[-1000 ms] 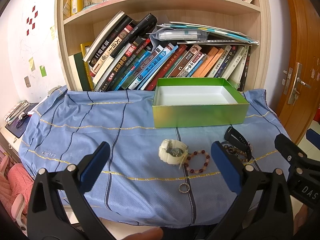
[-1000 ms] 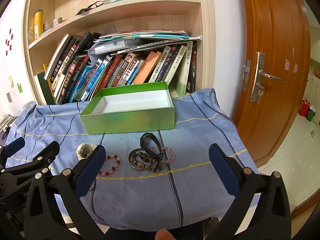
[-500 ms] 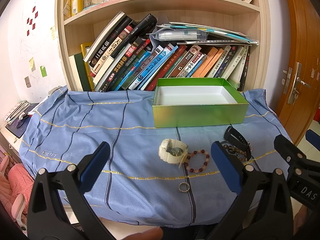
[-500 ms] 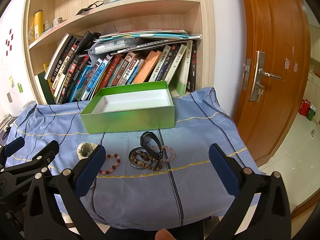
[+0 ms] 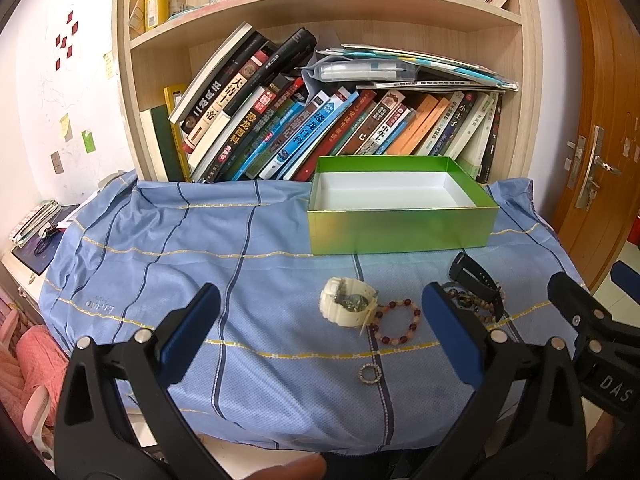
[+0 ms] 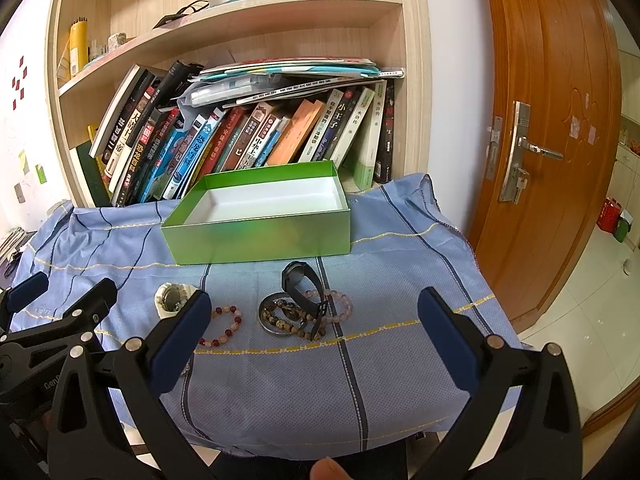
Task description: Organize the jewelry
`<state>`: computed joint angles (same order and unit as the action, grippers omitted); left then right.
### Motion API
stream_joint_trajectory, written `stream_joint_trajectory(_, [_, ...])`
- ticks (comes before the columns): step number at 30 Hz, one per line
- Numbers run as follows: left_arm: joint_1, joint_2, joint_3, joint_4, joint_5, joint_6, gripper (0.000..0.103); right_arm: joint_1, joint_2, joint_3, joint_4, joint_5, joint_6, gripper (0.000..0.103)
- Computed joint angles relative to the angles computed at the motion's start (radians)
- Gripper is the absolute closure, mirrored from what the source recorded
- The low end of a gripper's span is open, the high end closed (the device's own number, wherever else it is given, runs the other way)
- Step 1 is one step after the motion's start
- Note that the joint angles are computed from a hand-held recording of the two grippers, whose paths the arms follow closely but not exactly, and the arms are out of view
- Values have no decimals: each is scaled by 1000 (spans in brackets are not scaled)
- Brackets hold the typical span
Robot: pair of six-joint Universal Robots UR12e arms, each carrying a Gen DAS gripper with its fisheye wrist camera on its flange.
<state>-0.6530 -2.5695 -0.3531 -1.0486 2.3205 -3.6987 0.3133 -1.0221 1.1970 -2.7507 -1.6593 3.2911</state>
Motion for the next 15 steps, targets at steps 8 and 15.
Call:
stream_joint_trajectory(8, [0, 9, -17, 6, -2, -1, 4, 5, -4, 12, -2, -5, -1, 3])
stream_joint_trajectory(15, [4, 10, -18, -6, -10, -7, 4, 3, -1, 4, 11, -4, -5, 3])
